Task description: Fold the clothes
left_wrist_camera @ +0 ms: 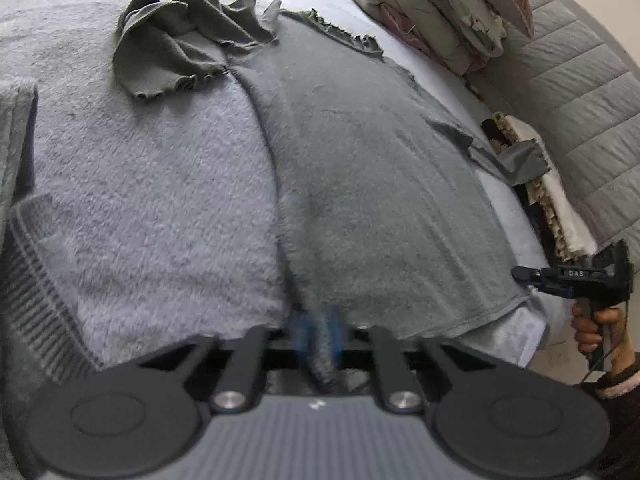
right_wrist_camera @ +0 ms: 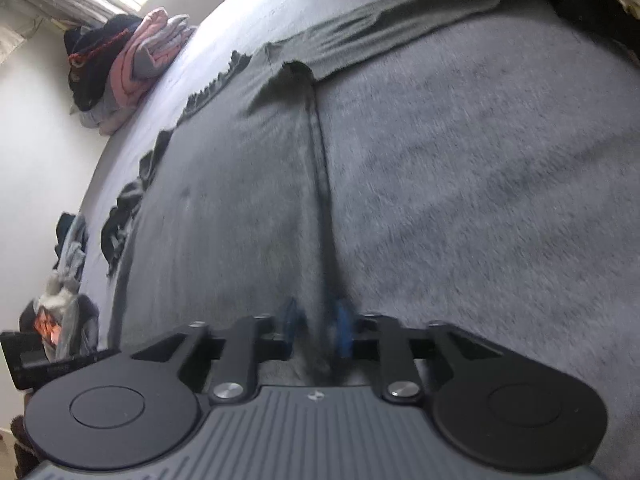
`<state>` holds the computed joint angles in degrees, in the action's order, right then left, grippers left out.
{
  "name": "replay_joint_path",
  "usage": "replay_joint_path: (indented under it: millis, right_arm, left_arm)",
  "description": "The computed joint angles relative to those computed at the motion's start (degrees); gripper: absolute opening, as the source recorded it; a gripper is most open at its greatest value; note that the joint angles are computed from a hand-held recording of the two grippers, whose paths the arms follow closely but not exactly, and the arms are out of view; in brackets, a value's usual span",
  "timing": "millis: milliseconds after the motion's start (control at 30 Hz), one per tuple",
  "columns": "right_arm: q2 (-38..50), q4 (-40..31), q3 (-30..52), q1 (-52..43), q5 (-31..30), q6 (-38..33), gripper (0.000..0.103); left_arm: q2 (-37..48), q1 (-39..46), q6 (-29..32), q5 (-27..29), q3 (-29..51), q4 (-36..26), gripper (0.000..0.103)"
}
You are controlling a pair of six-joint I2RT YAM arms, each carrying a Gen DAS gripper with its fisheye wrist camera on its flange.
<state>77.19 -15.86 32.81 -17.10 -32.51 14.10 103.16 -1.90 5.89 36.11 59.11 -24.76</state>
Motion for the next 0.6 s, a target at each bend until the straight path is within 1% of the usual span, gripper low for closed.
replay_joint_path:
  millis: [100,200,267,333,467,500,533,600]
  right_arm:
    - [-3.64,-0.64,-1.12,-1.46,-0.64,-0.68,0.006]
    - [-8.57,-4.47,-0.92,-3.8,-2.73,-2.86,0.006]
    - [-9.57,-6.93,-0.04,-3.43,-2.25,-4.22,0.006]
    - [-8.46,-8.65,0.96,-1.15,0.45,-5.53,0.006]
    - [-5.04,-9.05,2.01,6.99,11.38,-7.35,0.006]
    - [-4.53,-9.08,2.45,7.78,12.26,-7.64,0.006]
    - [-4.04,-9.39,3.06,7.84,12.24,-8.06,0.007]
    - [-3.35,-9.94,4.13,7.39,11.7,-8.76,0.009]
  left_arm:
    - [-1.73,0.47,1.49,0.6,-0.11,-1.22,0.002]
    - [-3.0,2.75,2.95,4.15,-0.01,-3.07,0.002]
    - [-2.72,2.95,3.75,3.07,0.04,-4.22,0.002]
    - [-2.07,2.57,4.48,1.18,-0.03,-5.05,0.002]
    - [-1.78,1.89,4.83,0.01,-0.74,-4.39,0.002]
    - [-1.54,2.01,5.17,0.25,-0.44,-4.68,0.003]
    - [-0.9,2.21,5.84,0.68,0.2,-5.37,0.005]
    - [0.89,2.89,7.04,1.93,2.75,-8.31,0.006]
